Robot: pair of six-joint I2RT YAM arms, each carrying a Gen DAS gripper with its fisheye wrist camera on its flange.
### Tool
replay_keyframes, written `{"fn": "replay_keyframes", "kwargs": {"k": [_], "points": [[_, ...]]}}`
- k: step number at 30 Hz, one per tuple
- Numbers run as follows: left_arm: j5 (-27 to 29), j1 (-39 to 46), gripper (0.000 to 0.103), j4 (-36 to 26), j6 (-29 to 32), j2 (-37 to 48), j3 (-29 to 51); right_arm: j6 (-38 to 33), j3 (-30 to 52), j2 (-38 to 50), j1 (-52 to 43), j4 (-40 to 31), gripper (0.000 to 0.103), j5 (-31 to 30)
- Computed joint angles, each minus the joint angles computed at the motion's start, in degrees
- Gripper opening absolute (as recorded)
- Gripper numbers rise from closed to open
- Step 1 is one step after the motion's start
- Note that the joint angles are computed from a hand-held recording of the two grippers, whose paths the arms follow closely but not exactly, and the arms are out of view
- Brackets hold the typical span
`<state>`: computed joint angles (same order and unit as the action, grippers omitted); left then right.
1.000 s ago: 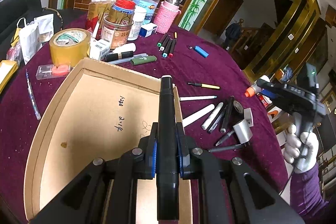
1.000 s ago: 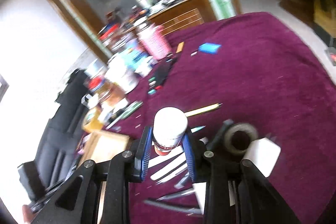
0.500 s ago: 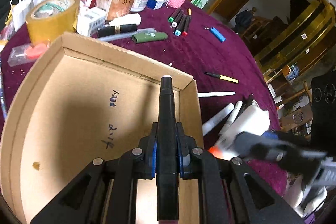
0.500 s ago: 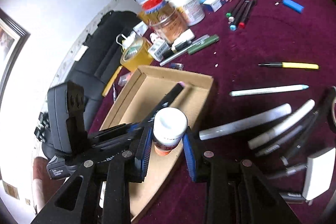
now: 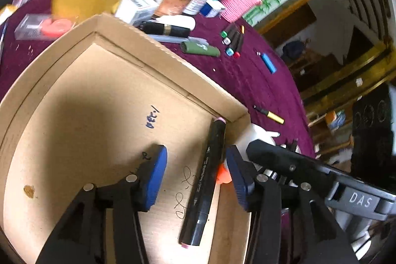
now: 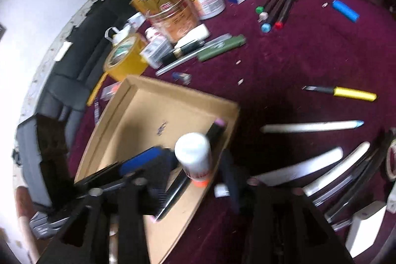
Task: Organize rigid objects
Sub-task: 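Lower the black marker into the box and open the left gripper while the right gripper places the bottle there, then return the left gripper to the pens and grasp a white paint marker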
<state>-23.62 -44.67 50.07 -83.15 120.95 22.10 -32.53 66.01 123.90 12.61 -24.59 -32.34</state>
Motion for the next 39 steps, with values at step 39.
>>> {"fn": "replay_keyframes", "kwargs": {"k": [39], "points": [[0.0,-4.78,0.084,-65.81,19.05,14.48,59.04,-0.69,13.58,13.67,-37.29,19.62,0.082,-12.46]]}}
